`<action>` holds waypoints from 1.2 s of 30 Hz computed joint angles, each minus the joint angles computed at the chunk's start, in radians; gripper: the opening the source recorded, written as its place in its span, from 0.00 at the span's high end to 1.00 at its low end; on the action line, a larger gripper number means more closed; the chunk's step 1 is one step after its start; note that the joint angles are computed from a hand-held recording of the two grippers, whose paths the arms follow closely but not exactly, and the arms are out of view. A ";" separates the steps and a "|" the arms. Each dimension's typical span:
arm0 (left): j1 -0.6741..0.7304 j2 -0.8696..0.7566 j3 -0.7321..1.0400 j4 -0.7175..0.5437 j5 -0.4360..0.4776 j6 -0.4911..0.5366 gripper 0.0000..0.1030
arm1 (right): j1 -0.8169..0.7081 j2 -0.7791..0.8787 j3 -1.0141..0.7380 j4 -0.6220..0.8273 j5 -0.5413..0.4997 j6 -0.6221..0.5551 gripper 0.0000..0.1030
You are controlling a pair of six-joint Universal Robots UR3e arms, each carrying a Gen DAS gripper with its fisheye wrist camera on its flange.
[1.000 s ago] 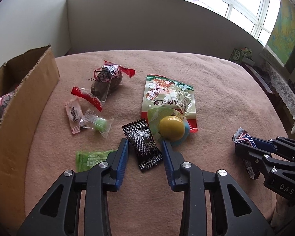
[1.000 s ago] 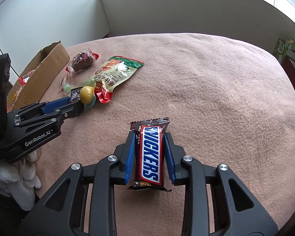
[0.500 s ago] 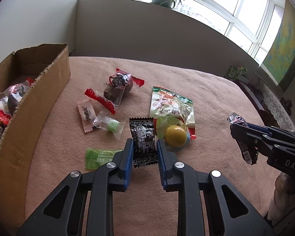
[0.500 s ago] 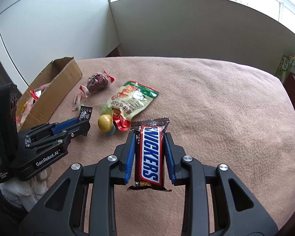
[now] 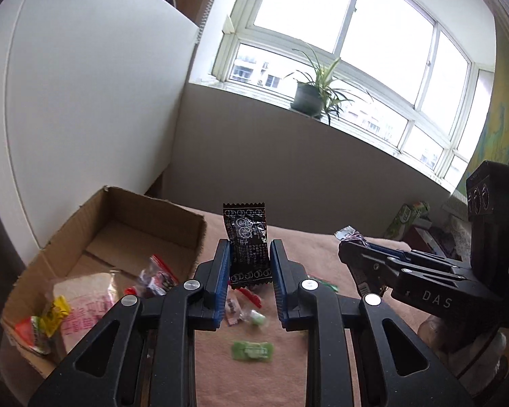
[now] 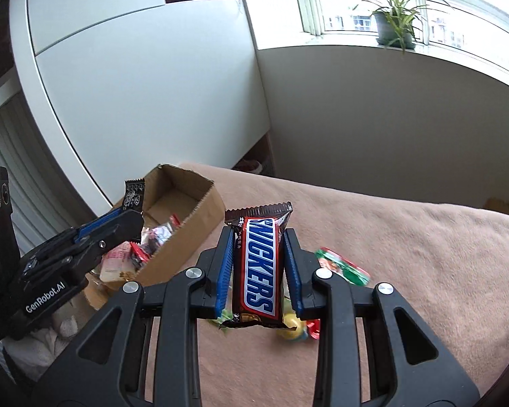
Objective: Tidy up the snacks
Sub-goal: 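Carry both items over the box and open both grippers to drop them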
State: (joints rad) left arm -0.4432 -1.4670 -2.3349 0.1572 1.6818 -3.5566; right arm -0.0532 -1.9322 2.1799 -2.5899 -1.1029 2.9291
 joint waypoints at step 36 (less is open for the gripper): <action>0.222 0.156 -0.232 -0.016 0.115 -0.037 0.66 | 0.411 0.421 -0.194 -0.247 -0.166 0.130 0.37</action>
